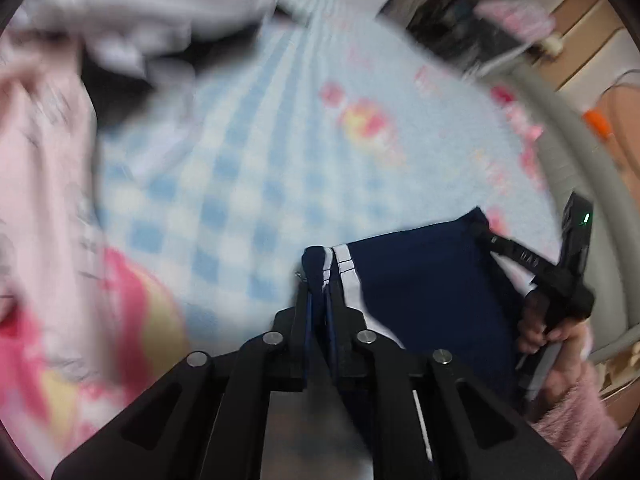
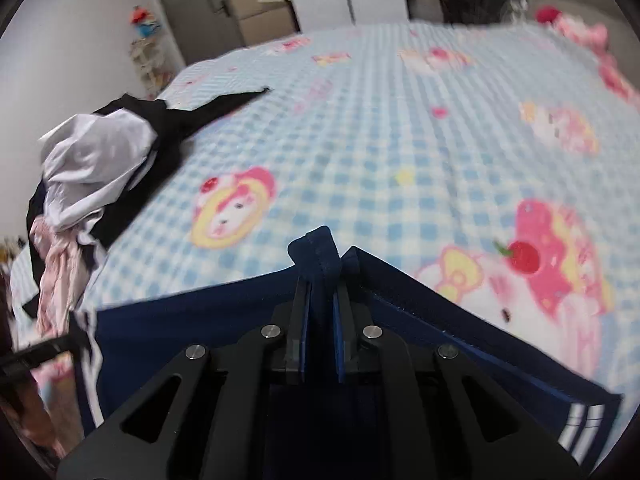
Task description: Fold clothes
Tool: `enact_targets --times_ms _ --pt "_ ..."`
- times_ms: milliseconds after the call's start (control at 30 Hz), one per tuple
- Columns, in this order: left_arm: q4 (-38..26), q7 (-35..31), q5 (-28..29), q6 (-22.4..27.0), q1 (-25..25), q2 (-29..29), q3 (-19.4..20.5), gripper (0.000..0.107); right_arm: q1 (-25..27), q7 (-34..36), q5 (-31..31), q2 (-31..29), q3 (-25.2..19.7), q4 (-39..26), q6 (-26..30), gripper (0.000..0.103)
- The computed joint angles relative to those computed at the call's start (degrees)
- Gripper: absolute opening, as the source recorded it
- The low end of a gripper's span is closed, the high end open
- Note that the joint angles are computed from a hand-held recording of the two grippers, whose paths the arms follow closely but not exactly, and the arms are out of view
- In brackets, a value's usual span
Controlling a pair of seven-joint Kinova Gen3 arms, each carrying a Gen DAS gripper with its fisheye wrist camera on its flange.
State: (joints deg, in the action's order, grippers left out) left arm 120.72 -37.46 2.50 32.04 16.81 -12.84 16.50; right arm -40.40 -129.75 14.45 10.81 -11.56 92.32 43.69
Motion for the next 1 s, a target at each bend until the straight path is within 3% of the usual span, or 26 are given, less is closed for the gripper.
enact_targets --times_ms 33,67,133,167,233,300,400,500,600,667,800,900,1000 --pt "0.55 -1.18 1.37 -0.60 0.13 1.14 -0.61 0.015 0.24 0.97 -1.43 1.60 0.53 -0.37 0.61 0.023" --pt "1.00 -1.44 1.81 -0.56 -0.80 1.21 -0.16 0.016 1.03 1.19 -2.27 2.13 0.00 -0.38 0.53 0.025" --pt "-0.61 0.86 -0.12 2.32 -0.49 -1.82 0.52 0.032 0.59 0.63 -3.01 1.16 0.73 0.19 -0.15 0.029" --pt "-1.79 3.19 -2.44 3.62 -0.23 -4.48 1.98 0.043 -0.74 -0.54 -2.18 -0.47 1.79 0.83 -0.72 0.042" --pt "-1.92 7.85 -6.12 3.43 -1.18 -9.17 6.38 0.044 -0.61 -2.32 0.09 -5.64 0.80 3.68 -3.26 0.055" --pt "-2.36 9.84 -8.45 1.79 1.68 -10.34 9.15 0.044 0.96 -6.19 2.46 -10.95 -2.65 4.95 -2.72 0.059" --pt "-5.87 13.01 -14.85 3.71 4.42 -5.63 15.89 0.039 0.64 -11.98 6.87 -15.56 -7.16 6.45 3.33 0.059" --pt "-9.84 16.85 -19.44 6.95 3.26 2.33 23.85 0.026 3.32 -15.80 8.87 -19.34 -14.38 6.82 10.32 0.059" --pt "-11.93 20.79 -22.02 12.34 1.63 7.76 29.96 0.025 1.42 -20.15 6.77 -22.07 -15.47 11.15 14.87 0.059" --pt "-11.24 20.97 -20.19 12.70 2.45 6.57 29.18 0.025 2.29 -22.73 6.63 -22.88 -17.79 14.00 17.19 0.059" --pt "-8.07 22.66 -19.17 9.50 8.57 0.84 23.04 0.025 3.20 -26.41 5.56 -26.06 -19.80 19.08 18.50 0.058" --pt "-10.31 22.84 -22.92 13.28 7.45 1.24 26.42 0.039 5.18 -29.18 5.66 -29.55 -22.68 20.42 17.90 0.058" --pt "-12.52 21.74 -24.33 15.14 9.38 5.38 26.31 0.040 6.05 -27.83 6.62 -30.45 -25.37 20.33 15.50 0.059"
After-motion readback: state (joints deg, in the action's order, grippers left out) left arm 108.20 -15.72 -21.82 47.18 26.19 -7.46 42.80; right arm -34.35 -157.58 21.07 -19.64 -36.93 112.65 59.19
